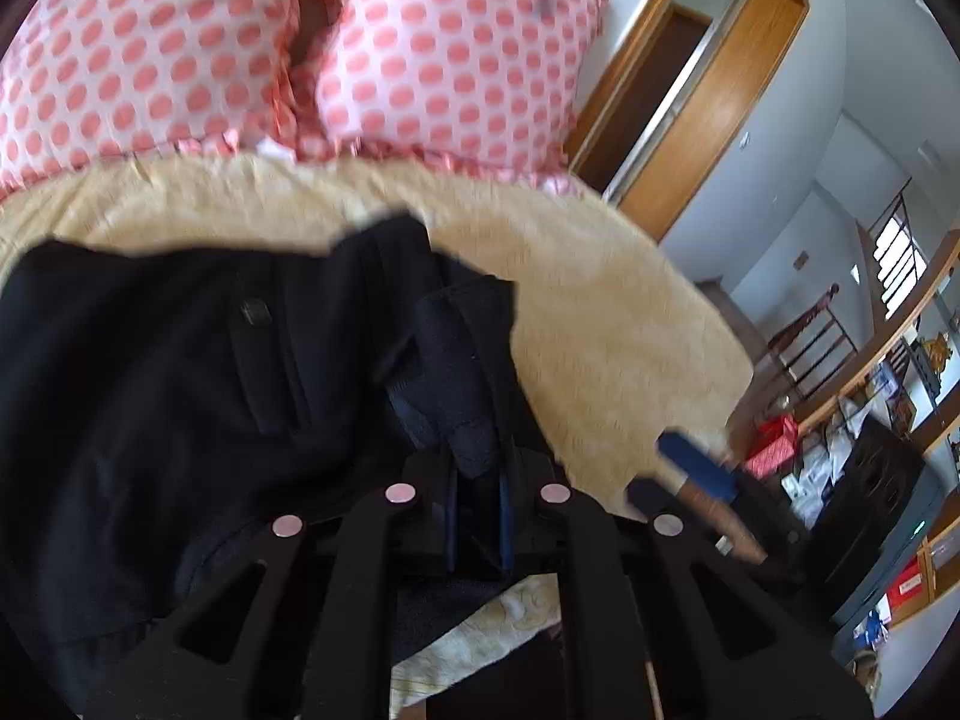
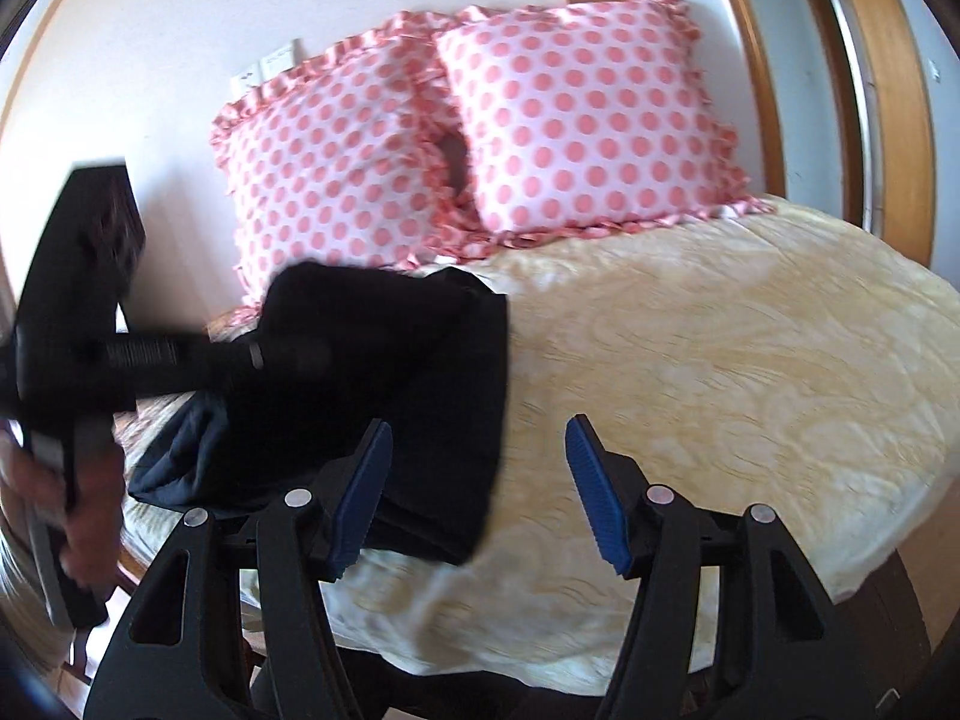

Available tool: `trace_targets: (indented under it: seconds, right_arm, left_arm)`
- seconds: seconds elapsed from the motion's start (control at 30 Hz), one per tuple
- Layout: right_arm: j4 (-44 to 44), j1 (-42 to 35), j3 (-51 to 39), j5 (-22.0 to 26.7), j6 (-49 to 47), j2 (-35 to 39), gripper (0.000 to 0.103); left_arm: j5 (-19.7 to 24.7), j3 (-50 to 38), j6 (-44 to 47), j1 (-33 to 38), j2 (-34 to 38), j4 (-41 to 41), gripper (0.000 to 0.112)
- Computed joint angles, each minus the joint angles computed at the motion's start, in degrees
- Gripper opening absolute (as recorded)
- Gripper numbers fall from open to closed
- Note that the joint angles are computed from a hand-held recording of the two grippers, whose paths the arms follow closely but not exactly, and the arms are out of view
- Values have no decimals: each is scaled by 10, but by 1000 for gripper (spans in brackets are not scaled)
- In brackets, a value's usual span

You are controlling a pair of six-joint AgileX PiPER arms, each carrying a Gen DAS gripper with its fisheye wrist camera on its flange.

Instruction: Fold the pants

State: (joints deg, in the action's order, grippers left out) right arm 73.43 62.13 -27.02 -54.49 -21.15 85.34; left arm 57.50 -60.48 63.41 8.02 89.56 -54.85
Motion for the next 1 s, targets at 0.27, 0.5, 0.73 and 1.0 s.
trace_targets:
  seconds: [0.27, 0.5, 0.73, 1.0]
  right_arm:
    - [-3, -17, 29, -17, 33, -7, 62]
    - [34, -6, 31, -42, 26, -10, 62]
    - [42, 20, 7, -88, -48, -42, 62]
    - [-117, -50, -153, 81, -144, 59, 62]
  left_arm:
    - [-41, 29, 29, -11, -74, -60, 9]
    - [-121, 83, 40, -90, -56, -13, 18]
    - [-25, 139, 220, 68, -168, -117, 99]
    - [-273, 160, 296, 78, -123, -156, 101]
